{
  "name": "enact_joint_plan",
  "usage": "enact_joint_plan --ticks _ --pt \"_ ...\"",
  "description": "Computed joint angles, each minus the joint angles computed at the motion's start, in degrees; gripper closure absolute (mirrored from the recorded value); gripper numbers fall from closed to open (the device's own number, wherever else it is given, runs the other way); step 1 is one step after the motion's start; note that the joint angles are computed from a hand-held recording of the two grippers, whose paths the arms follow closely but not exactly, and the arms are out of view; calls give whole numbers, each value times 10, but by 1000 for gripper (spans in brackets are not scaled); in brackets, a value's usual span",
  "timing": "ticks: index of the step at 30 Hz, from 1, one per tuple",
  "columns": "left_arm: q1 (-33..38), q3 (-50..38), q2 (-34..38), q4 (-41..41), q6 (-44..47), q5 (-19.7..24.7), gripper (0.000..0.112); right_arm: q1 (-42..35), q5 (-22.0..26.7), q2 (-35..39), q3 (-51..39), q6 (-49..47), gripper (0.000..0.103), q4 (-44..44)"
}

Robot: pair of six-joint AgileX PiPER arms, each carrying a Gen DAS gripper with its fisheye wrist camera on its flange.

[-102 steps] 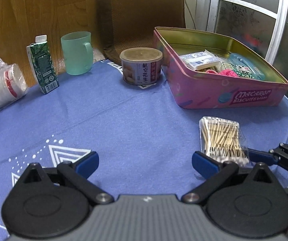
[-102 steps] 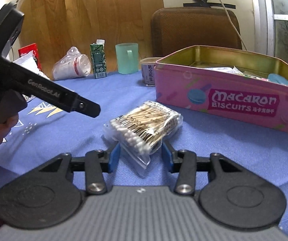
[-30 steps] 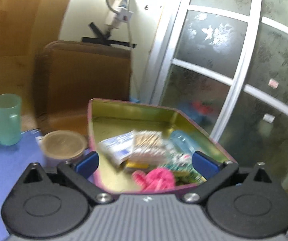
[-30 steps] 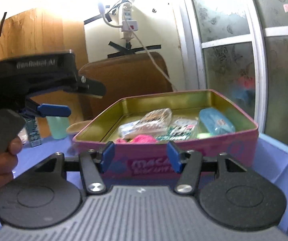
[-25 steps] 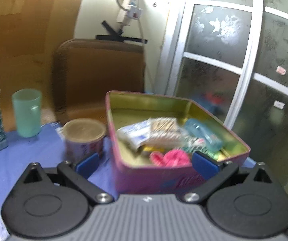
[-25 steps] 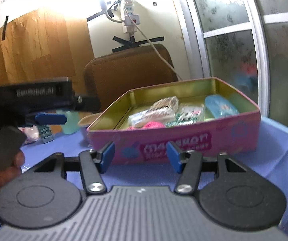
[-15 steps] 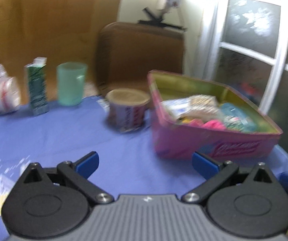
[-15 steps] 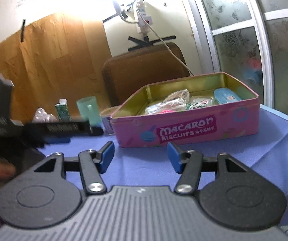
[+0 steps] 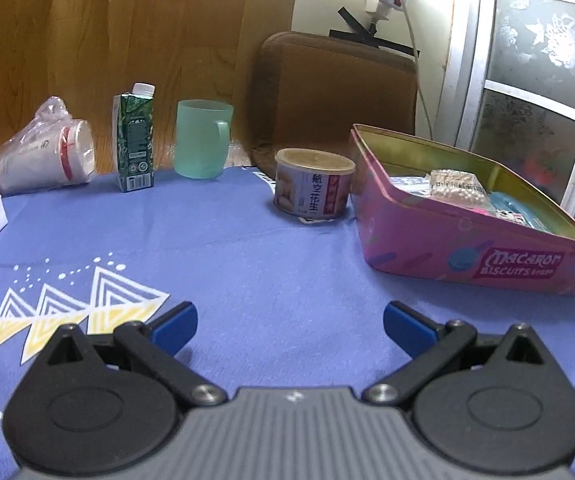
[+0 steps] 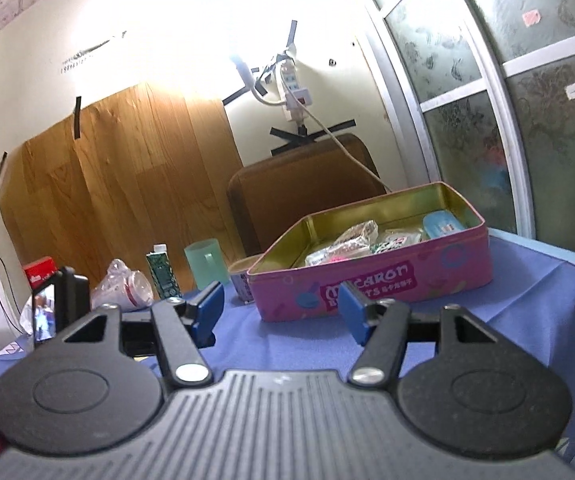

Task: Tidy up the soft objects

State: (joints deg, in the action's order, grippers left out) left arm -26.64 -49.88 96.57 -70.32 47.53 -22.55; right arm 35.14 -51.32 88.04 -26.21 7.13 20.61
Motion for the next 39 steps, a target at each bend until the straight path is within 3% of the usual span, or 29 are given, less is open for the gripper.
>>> enact_joint_plan --ticks 7,11,19,39 --pt "35 -12 6 26 -25 67 10 7 18 14 -19 2 36 -2" --pt "35 1 1 70 -77 60 10 17 20 16 -23 -11 36 6" --pt "12 -4 4 13 -10 30 10 20 17 11 -17 -10 36 7" --pt "16 -3 7 17 -11 33 10 26 21 10 -18 -18 36 17"
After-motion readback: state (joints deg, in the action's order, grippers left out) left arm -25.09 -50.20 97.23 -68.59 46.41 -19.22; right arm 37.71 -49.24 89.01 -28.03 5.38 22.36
